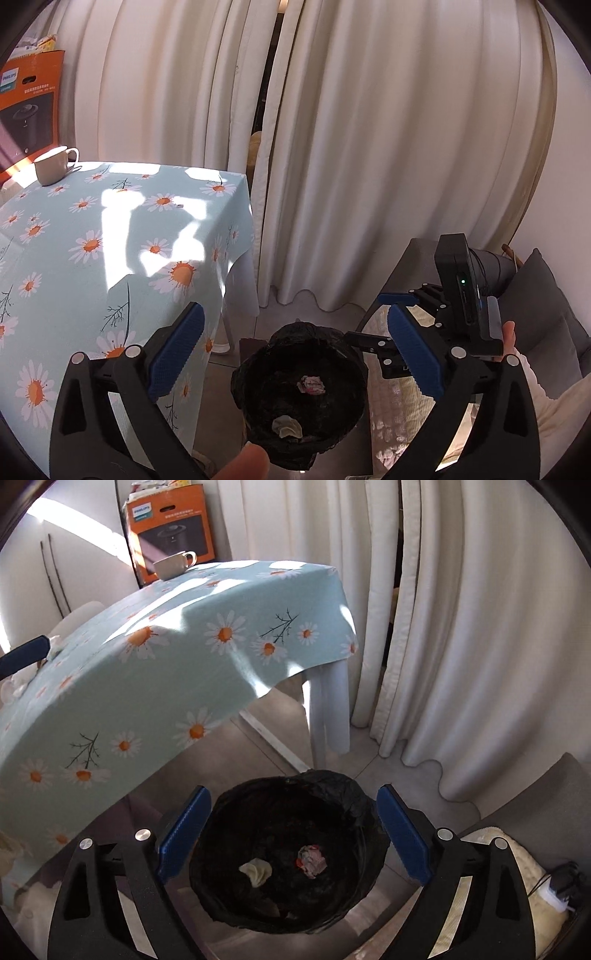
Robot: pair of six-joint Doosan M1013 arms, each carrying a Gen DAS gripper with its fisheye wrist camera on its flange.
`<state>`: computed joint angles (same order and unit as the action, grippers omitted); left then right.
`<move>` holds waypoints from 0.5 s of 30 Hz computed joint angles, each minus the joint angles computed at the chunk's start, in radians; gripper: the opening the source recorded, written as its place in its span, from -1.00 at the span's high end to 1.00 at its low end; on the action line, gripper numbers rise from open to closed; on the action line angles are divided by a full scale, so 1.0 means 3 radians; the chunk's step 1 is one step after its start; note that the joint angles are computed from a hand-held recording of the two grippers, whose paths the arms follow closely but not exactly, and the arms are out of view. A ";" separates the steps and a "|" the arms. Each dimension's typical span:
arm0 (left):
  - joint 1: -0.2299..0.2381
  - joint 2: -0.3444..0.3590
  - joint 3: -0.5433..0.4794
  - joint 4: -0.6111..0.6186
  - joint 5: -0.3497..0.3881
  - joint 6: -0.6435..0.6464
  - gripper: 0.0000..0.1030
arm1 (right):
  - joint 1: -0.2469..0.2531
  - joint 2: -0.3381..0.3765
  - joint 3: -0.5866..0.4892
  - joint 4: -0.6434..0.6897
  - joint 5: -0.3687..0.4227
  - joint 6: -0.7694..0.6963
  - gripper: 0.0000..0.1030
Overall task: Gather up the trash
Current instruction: 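Open both grippers to drop the items into the trash bag, then move both tools back over the table toward the remaining trash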
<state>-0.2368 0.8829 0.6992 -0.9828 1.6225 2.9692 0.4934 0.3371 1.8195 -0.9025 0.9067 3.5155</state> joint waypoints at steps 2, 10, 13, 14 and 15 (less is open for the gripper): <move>0.0007 0.0039 -0.0067 0.0008 -0.0035 -0.0084 -0.89 | -0.0020 0.0020 -0.0014 -0.0002 -0.0052 -0.0029 -0.69; 0.0055 0.0172 -0.0346 0.0019 -0.0208 -0.0392 -0.89 | -0.0040 0.0065 -0.0147 -0.0159 -0.0211 -0.0239 -0.69; 0.0086 0.0206 -0.0449 0.0029 -0.0297 -0.0498 -0.89 | -0.0034 0.0063 -0.0196 -0.0310 -0.0261 -0.0215 -0.69; 0.0100 0.0228 -0.0501 0.0017 -0.0307 -0.0548 -0.89 | -0.0032 0.0065 -0.0224 -0.0335 -0.0264 -0.0234 -0.69; 0.0113 0.0251 -0.0555 0.0014 -0.0322 -0.0597 -0.89 | -0.0034 0.0071 -0.0250 -0.0363 -0.0274 -0.0255 -0.69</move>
